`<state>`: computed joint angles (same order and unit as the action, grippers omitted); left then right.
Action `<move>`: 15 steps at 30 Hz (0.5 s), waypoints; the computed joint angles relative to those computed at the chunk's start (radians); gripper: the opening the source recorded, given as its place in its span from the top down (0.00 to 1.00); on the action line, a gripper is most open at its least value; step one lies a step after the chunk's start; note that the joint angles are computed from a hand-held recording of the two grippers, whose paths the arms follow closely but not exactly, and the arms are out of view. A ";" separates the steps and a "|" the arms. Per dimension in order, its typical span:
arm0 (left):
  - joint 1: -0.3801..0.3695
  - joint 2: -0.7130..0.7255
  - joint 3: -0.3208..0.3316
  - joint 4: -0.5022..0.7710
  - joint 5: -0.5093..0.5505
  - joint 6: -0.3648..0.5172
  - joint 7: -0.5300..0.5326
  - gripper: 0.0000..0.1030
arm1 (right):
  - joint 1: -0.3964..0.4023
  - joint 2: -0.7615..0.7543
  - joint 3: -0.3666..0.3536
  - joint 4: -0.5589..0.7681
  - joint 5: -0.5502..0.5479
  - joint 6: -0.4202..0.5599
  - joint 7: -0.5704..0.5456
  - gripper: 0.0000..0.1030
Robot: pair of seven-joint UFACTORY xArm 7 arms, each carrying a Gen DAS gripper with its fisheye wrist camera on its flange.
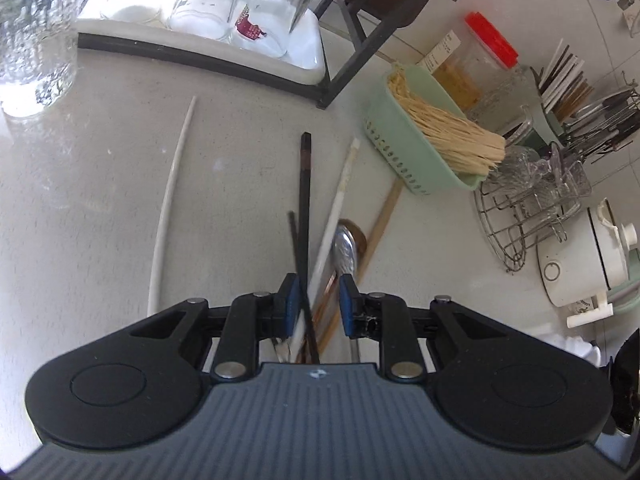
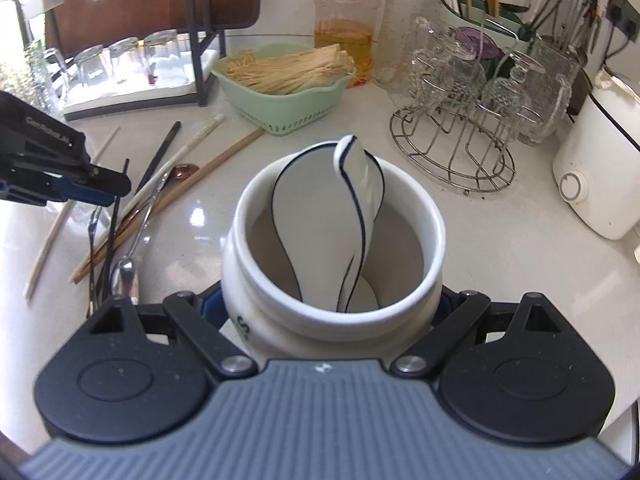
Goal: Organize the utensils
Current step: 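Close the left tool on a black chopstick in the pile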
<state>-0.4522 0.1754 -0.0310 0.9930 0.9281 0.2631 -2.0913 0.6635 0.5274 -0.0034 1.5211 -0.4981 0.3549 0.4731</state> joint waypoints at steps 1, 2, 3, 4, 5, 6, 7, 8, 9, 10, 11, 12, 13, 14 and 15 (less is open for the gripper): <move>0.004 0.003 -0.003 0.004 -0.014 0.011 0.018 0.76 | 0.008 0.001 -0.007 0.003 -0.003 0.007 0.013 0.09; 0.004 0.005 -0.002 0.009 -0.019 0.023 0.027 0.76 | 0.016 0.001 -0.015 0.006 -0.009 0.013 0.030 0.09; 0.005 0.007 -0.003 0.014 -0.027 0.036 0.036 0.76 | 0.022 0.002 -0.022 0.006 -0.016 0.015 0.046 0.09; 0.011 0.009 -0.004 0.015 -0.041 0.035 0.052 0.76 | 0.028 0.002 -0.028 0.006 -0.025 0.017 0.061 0.09; 0.019 0.015 -0.006 0.014 -0.059 0.021 0.075 0.76 | 0.032 0.003 -0.031 0.009 -0.033 0.021 0.074 0.09; 0.029 0.025 -0.008 0.017 -0.084 0.003 0.106 0.76 | 0.034 0.003 -0.033 0.010 -0.040 0.024 0.084 0.09; 0.031 0.034 -0.005 0.020 -0.103 -0.009 0.130 0.76 | 0.034 0.003 -0.032 0.012 -0.045 0.028 0.091 0.09; 0.029 0.042 0.000 0.026 -0.116 -0.013 0.150 0.76 | 0.035 0.002 -0.032 0.012 -0.050 0.031 0.099 0.09; 0.025 0.049 0.007 0.033 -0.125 -0.018 0.168 0.76 | 0.035 0.004 -0.031 0.015 -0.054 0.036 0.104 0.09; 0.023 0.057 0.010 0.040 -0.141 -0.022 0.194 0.76 | 0.034 0.005 -0.029 0.017 -0.057 0.039 0.109 0.09; 0.020 0.065 0.014 0.048 -0.158 -0.021 0.218 0.76 | 0.033 0.005 -0.027 0.018 -0.061 0.041 0.111 0.09; 0.015 0.071 0.018 0.057 -0.173 -0.016 0.238 0.76 | 0.032 0.005 -0.026 0.018 -0.065 0.042 0.114 0.09; 0.009 0.076 0.024 0.065 -0.184 -0.009 0.254 0.77 | 0.032 0.005 -0.025 0.019 -0.068 0.043 0.117 0.09; 0.006 0.081 0.024 0.074 -0.202 0.004 0.278 0.79 | 0.030 0.006 -0.023 0.020 -0.069 0.046 0.117 0.09; 0.005 0.086 0.024 0.082 -0.221 0.014 0.305 0.84 | 0.029 0.007 -0.020 0.023 -0.068 0.048 0.117 0.09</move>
<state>-0.4473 0.2614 -0.0074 1.0755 0.7070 0.2774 -1.7868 0.6923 0.5340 -0.0236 1.5437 -0.5666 0.4034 0.5904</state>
